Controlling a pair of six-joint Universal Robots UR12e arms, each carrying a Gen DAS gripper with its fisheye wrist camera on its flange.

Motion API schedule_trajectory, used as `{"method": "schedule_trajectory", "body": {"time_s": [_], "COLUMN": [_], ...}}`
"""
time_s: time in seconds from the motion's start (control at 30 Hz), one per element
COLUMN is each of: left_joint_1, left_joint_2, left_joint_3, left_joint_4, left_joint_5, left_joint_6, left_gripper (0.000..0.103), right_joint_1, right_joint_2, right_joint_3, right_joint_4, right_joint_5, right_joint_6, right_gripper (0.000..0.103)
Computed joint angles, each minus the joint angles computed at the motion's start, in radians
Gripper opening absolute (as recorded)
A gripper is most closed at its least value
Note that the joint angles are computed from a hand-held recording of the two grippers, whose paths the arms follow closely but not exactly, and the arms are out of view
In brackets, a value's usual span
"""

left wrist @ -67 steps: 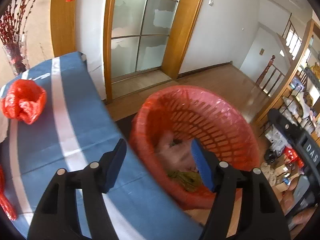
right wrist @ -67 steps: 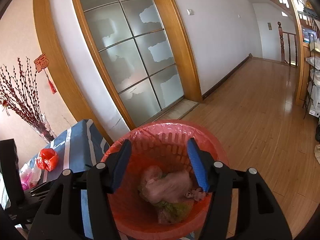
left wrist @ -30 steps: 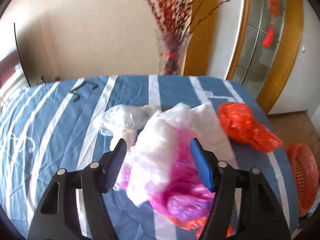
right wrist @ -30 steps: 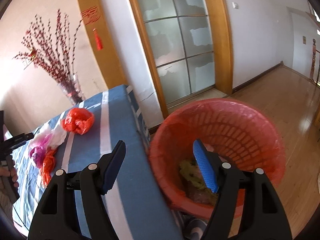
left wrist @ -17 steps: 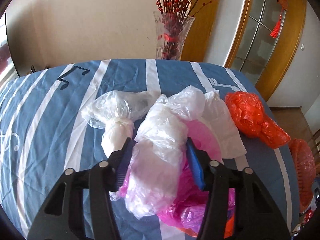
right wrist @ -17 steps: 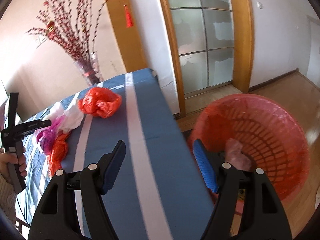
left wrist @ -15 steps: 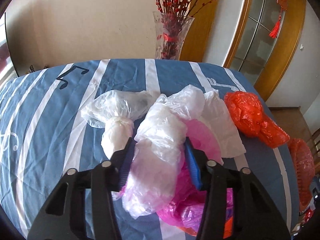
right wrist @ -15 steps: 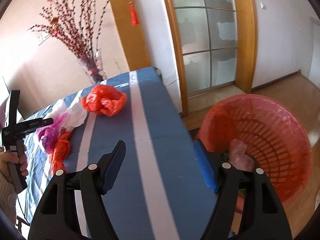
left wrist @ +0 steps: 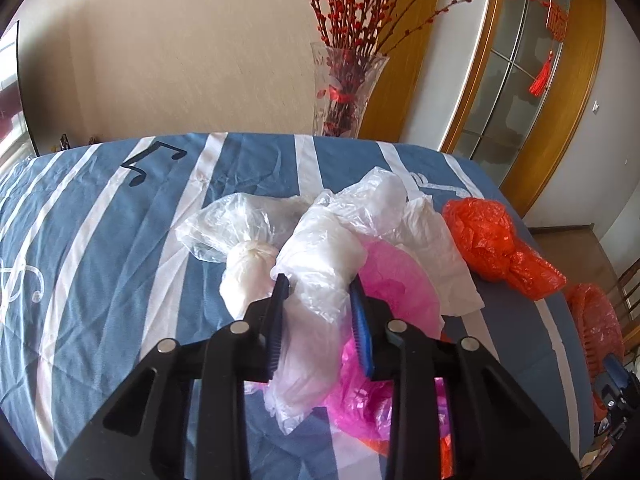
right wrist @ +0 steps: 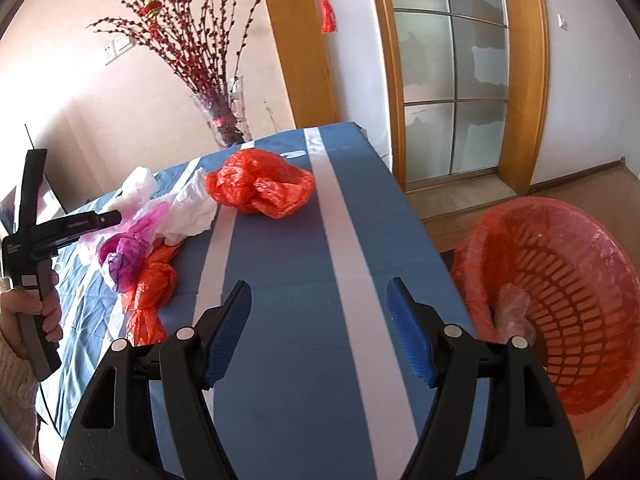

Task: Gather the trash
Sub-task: 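Grasp the white plastic bag with the left tool while the right grasps the red bag, then lift the white and red bags and carry both over the red basket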

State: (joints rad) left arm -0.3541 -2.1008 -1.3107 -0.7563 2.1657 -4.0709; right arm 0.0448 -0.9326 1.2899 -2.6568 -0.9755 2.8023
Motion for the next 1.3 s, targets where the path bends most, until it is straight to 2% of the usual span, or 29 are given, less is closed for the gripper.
{"method": "schedule_trajectory", "body": {"time_s": [0.23,0.4,0.57,0.67,0.7,0.73,0.77,0.8,0.83,0.87,0.9,0.93,1.03,1.3], "left_joint_1": [-0.01,-0.009,0.001,0.008,0.01,0.012,0.014,0.015,0.016,0.016,0.016,0.016,0.014,-0.002], "left_joint_2": [0.029,0.037,0.039,0.039,0.039,0.039,0.038,0.038,0.038,0.038,0.038,0.038,0.039,0.037], "left_joint_3": [-0.03,-0.039,-0.047,-0.051,-0.052,-0.053,-0.053,-0.054,-0.055,-0.056,-0.057,-0.057,-0.056,-0.043], "left_joint_4": [0.039,0.044,0.035,0.032,0.031,0.032,0.033,0.034,0.035,0.036,0.038,0.038,0.037,0.039], "left_joint_5": [0.054,0.082,0.076,0.067,0.064,0.06,0.058,0.057,0.056,0.055,0.055,0.056,0.059,0.064], "left_joint_6": [-0.007,-0.021,-0.034,-0.042,-0.045,-0.046,-0.047,-0.047,-0.047,-0.047,-0.047,-0.048,-0.049,-0.041], "left_gripper": [0.03,0.03,0.03,0.03,0.03,0.03,0.03,0.03,0.03,0.03,0.03,0.03,0.03,0.03], "right_joint_1": [0.027,0.063,0.09,0.103,0.106,0.108,0.11,0.112,0.112,0.113,0.113,0.113,0.107,0.06], "right_joint_2": [0.047,0.111,0.172,0.2,0.205,0.211,0.219,0.225,0.23,0.233,0.233,0.231,0.212,0.126], "right_joint_3": [-0.082,-0.18,-0.278,-0.329,-0.338,-0.352,-0.37,-0.387,-0.4,-0.406,-0.406,-0.403,-0.365,-0.222], "right_joint_4": [-0.017,-0.019,0.053,0.132,0.154,0.184,0.228,0.269,0.298,0.313,0.319,0.318,0.278,0.16], "right_joint_5": [0.032,0.013,-0.028,-0.054,-0.059,-0.064,-0.072,-0.076,-0.079,-0.083,-0.088,-0.093,-0.096,-0.063], "right_joint_6": [0.042,0.076,0.066,0.025,0.016,0.007,-0.006,-0.015,-0.018,-0.021,-0.027,-0.032,-0.035,-0.034], "right_gripper": [0.07,0.07,0.07,0.068,0.066,0.059,0.049,0.043,0.031,0.024,0.012,0.008,0.005,0.004]}}
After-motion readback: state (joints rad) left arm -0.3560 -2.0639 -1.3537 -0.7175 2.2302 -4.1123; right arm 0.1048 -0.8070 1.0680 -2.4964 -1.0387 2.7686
